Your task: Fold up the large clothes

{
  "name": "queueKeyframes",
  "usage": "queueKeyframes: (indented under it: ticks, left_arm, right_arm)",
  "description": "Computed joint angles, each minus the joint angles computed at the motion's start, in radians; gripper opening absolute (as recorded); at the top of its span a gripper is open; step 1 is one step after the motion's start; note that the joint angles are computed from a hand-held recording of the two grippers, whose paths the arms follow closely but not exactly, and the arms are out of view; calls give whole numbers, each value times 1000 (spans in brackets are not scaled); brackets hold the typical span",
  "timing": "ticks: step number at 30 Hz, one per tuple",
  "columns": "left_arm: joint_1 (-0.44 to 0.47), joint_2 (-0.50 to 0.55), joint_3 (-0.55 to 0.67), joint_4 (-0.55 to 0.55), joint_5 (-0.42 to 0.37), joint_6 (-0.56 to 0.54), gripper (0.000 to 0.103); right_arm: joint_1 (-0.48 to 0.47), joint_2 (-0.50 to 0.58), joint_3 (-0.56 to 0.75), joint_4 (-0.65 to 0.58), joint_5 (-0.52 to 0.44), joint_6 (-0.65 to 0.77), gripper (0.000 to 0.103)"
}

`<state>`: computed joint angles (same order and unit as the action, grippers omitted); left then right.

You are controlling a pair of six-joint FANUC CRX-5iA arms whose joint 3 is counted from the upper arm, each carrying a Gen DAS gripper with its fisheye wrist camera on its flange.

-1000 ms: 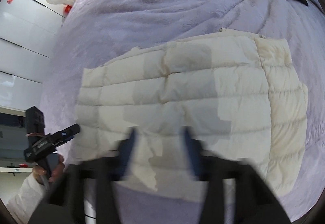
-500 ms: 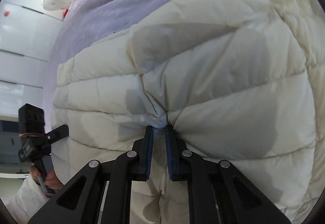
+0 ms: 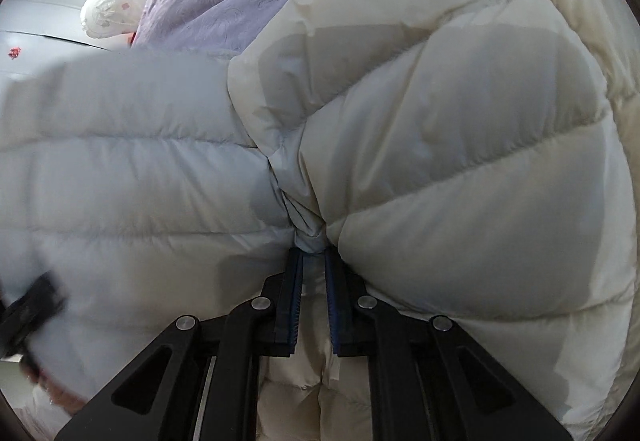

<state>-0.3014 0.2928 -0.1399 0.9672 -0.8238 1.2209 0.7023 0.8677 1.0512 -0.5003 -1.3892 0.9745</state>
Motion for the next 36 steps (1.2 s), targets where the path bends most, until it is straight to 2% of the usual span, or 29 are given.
queueKeyframes:
  ticks: [3, 5, 7, 9, 11, 13, 16, 19, 21, 23, 26, 27, 28, 30, 31, 32, 33, 34, 35, 36]
  left_arm:
    - [-44, 23, 79, -105, 22, 87, 25]
    - [-53, 18, 76, -102, 43, 102, 25]
    - [-46, 9, 67, -96, 40, 118, 25]
    - [-35, 0, 68, -128, 27, 148, 25]
    - [-30, 0, 74, -140, 20, 173, 25]
    - [-30, 1, 87, -162, 17, 208, 25]
    - [-43, 11, 115, -178, 14, 242, 25]
    - [-58, 4, 113, -196, 20, 256, 25]
    - [-66, 21, 154, -266, 2, 307, 25]
    - [-72, 33, 163, -257, 6, 325, 25]
    - [-76, 37, 177, -280, 3, 348, 25]
    - [-78, 41, 190, -300, -7, 361, 25]
    - [-79, 45, 202, -319, -19, 373, 25]
    - [-80, 50, 220, -344, -34, 393, 25]
    - [-81, 52, 227, -355, -39, 403, 25]
    - [-84, 56, 236, -364, -42, 416, 25]
    - [-84, 59, 239, -367, -44, 426, 25]
    - [-85, 62, 245, -373, -50, 440, 25]
    - [-86, 69, 257, -383, -58, 455, 25]
    - [-88, 73, 270, -398, -67, 471, 25]
  right_arm:
    - [-12, 2, 10, -21, -23, -1, 10]
    - [-24, 14, 53, -40, -70, 1, 10]
    - [-38, 0, 57, -56, -75, 18, 11]
    - [-46, -36, 29, -36, -40, 51, 10]
    - [-47, -92, -41, 39, 54, 65, 10]
    - [-58, -88, -37, 48, 79, 55, 10]
    - [-77, -15, 52, -26, 43, 71, 10]
    - [-81, 126, 229, -83, -76, 75, 8]
    - [-94, 167, 263, -134, -93, 61, 1]
    - [-107, 186, 283, -176, -93, 32, 0]
    - [-114, 166, 278, -178, -120, 31, 0]
    - [-115, 169, 292, -168, -127, 31, 3]
    - [-119, 140, 264, -157, -125, 44, 6]
    - [-128, 38, 139, -124, -78, 85, 7]
    - [-132, -9, 80, -113, -51, 104, 10]
    - [-137, -59, 17, -100, -25, 121, 26]
    - [-141, -110, -45, -80, -3, 133, 64]
    - [-143, -168, -117, -48, 24, 142, 81]
    - [-144, -230, -195, -13, 62, 152, 88]
    - [-143, -258, -232, 14, 80, 156, 88]
